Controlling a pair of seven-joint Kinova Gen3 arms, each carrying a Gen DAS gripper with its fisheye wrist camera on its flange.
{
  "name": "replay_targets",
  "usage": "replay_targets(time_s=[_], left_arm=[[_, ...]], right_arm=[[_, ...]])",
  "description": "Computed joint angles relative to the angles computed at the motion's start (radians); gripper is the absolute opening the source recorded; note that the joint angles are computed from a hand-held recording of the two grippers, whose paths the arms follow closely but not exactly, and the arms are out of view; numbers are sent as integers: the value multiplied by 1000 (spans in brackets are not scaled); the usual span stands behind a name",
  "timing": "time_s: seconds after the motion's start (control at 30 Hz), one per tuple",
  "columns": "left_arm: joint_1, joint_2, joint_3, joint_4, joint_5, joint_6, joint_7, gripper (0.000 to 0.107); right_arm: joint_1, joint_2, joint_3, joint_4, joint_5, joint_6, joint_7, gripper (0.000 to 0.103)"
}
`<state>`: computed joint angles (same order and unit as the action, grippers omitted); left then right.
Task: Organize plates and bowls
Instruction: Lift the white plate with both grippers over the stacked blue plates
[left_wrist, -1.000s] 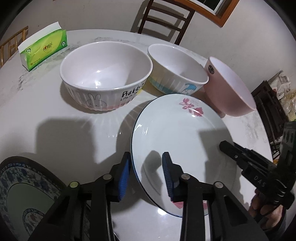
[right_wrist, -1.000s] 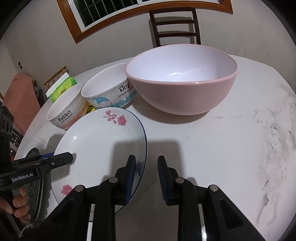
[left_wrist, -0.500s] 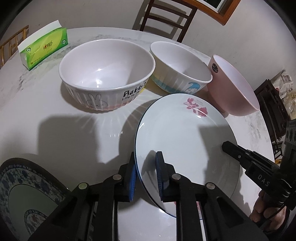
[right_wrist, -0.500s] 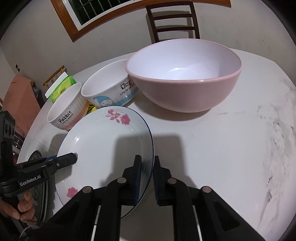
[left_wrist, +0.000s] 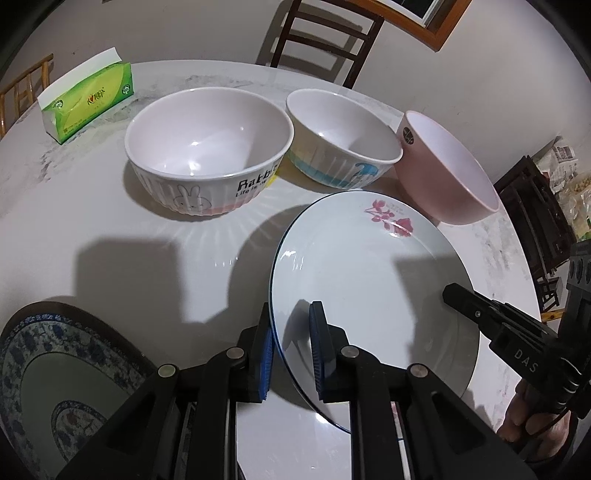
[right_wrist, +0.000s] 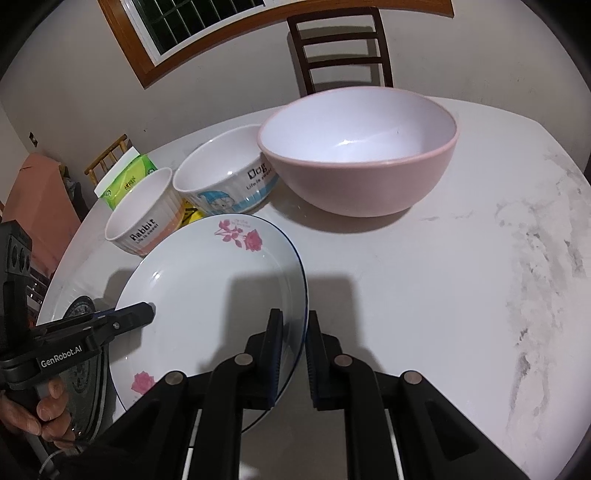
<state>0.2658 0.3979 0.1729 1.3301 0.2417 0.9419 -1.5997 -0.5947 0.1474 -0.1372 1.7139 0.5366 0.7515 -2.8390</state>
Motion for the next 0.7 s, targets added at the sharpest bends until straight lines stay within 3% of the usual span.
replay_targets(time_s=[0.7], left_arm=[[-108,-174,-29,135,88,11,-72,14]], right_arm=[[-123,-3,-63,-94,111,116,-88,11]])
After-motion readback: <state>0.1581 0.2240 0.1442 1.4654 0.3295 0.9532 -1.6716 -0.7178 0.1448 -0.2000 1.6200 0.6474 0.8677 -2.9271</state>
